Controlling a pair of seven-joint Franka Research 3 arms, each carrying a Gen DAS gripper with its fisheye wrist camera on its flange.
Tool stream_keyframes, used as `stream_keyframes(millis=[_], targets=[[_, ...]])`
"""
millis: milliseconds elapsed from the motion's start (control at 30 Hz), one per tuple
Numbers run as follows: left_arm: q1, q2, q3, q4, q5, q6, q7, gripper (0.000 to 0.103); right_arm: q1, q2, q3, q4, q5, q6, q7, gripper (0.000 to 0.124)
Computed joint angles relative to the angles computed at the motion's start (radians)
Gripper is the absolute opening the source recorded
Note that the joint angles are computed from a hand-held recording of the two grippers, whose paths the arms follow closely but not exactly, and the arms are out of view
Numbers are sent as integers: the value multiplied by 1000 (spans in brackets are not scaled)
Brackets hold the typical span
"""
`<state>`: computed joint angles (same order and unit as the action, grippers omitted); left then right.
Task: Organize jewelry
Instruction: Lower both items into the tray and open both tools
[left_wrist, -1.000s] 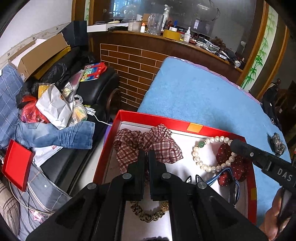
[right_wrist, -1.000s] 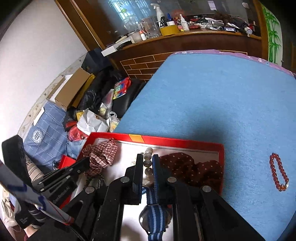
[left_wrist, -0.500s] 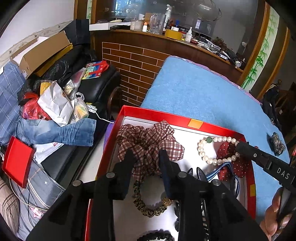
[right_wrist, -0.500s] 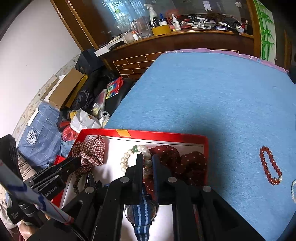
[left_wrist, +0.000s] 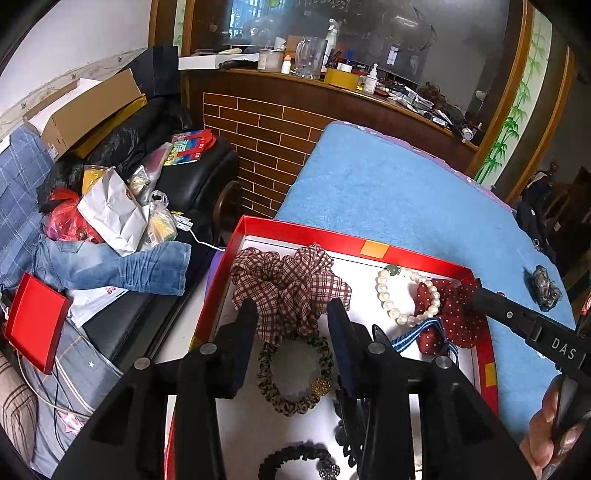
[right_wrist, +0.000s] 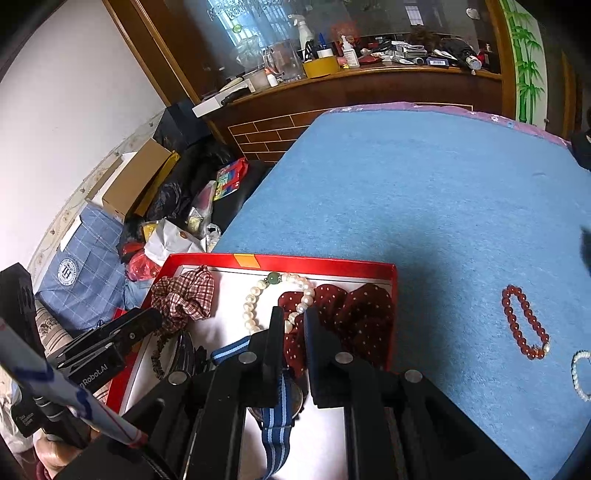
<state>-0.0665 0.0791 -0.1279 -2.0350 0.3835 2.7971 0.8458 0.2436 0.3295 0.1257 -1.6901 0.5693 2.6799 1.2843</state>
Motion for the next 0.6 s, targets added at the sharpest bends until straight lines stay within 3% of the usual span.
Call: stream_keyframes(millis=[300, 600], targets=[[-1, -61, -3, -76, 26, 24, -45, 39, -16, -62, 18, -78, 83, -6, -84, 12], [10, -177, -31, -197, 144, 41, -162, 40, -24, -165, 9, -205, 234, -16, -236, 12]])
